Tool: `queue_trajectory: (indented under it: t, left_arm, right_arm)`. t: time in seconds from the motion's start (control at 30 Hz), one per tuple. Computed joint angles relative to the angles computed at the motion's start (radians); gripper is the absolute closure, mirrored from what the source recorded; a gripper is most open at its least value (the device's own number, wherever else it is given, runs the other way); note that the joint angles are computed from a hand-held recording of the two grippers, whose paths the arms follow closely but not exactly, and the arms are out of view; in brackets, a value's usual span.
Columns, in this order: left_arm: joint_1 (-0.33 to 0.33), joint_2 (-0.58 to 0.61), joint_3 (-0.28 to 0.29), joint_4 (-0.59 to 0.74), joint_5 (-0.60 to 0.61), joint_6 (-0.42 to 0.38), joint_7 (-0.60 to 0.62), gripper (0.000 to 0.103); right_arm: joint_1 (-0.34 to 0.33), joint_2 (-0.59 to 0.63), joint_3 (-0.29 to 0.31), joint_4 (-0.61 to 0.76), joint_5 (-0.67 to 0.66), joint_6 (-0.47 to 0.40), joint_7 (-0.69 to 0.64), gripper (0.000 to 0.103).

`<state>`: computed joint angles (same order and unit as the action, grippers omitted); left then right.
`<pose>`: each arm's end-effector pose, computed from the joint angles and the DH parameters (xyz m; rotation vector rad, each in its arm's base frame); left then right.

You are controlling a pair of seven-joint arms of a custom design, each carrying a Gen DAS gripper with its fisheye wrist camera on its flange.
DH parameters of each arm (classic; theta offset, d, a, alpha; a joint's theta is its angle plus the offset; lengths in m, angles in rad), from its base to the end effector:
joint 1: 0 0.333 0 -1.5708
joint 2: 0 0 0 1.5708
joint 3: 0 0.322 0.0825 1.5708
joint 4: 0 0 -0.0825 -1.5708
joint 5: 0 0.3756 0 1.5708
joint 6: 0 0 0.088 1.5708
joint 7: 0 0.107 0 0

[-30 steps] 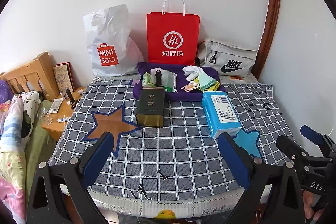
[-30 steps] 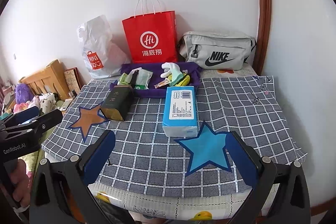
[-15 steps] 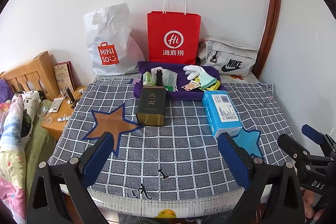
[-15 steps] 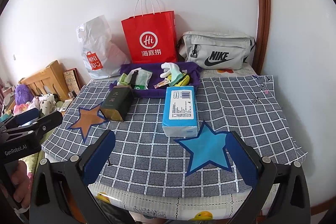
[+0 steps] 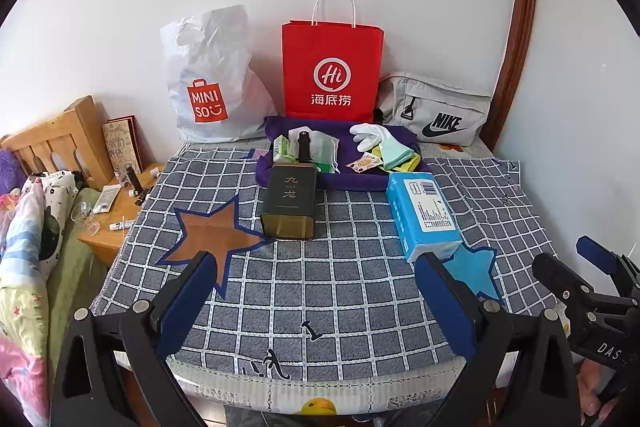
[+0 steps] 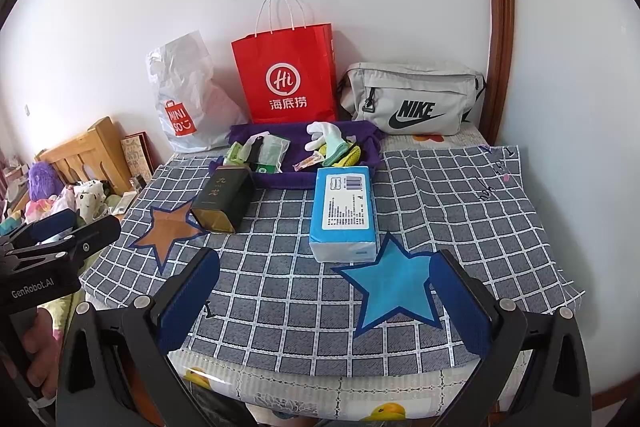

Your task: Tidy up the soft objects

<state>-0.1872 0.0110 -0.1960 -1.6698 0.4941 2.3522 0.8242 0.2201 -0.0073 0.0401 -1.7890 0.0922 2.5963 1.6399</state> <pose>0.5629 -0.2190 0.6676 -1.8574 1.6222 -0.7059 0.5830 0.1534 0.6481 -1.7942 1.5701 -0.5189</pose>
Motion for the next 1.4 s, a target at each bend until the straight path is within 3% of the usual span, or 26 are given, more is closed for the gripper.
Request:
queue_trajectory:
  t: [1.4]
  left_arm:
    - [0.002, -0.008, -0.002, -0.014, 0.005, 0.005, -0.011, 0.003]
  right_arm:
    - [0.002, -0.008, 0.002, -0.006, -0.003, 0.006, 0.005, 0.000]
